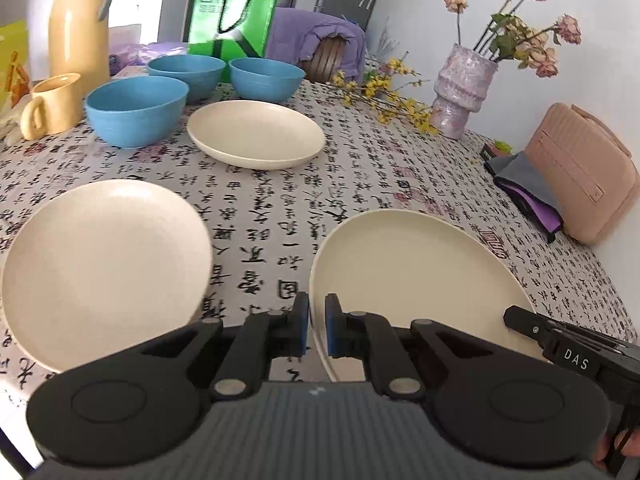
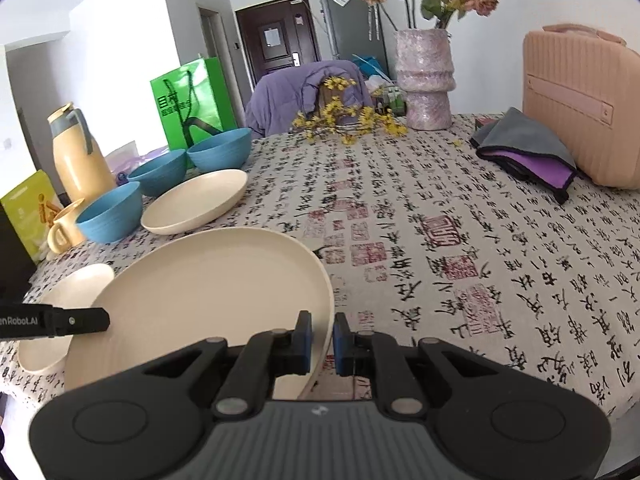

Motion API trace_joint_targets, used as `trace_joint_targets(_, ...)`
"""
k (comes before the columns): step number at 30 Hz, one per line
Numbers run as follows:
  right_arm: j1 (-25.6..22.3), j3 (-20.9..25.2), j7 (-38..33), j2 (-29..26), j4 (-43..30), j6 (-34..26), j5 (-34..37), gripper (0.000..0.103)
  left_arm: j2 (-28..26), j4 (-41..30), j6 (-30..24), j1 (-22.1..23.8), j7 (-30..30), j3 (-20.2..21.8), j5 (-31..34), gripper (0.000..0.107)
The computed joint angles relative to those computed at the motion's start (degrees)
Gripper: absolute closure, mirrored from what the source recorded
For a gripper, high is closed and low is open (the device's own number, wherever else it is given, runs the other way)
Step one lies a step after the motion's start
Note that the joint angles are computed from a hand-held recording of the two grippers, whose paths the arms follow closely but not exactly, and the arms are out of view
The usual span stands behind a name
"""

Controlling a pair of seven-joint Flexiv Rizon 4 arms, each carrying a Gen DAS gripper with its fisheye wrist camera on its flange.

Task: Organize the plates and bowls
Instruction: 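Carry a plate toward the placed plates in the right tool while the left carries one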

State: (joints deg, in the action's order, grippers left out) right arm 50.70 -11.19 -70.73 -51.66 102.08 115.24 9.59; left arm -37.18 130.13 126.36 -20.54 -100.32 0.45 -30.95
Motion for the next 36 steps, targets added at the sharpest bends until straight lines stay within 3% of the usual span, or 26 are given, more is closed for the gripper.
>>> trace_joint_targets(9, 2.38, -0.33, 0.56, -1.9, -4.25, -2.57, -1.48, 0.092, 1.22, 4.35, 3.47, 2.22, -2.28, 0.91, 0.29, 0.099)
trace_joint_targets(20, 2.33, 3.55, 3.17, -6.52, -15.76, -8.6, -11.99, 0.091, 3.72, 11.82, 8.2, 7.62, -4.98, 3.04, -0.67, 0.098)
trace_joint_targets(36, 4.06, 3.54, 10.28, -13.84, -30.6, -18.06, -24.5, 0.09, 2.36, 14.74, 10.36, 21.25, -11.01, 3.57, 10.81, 0.098)
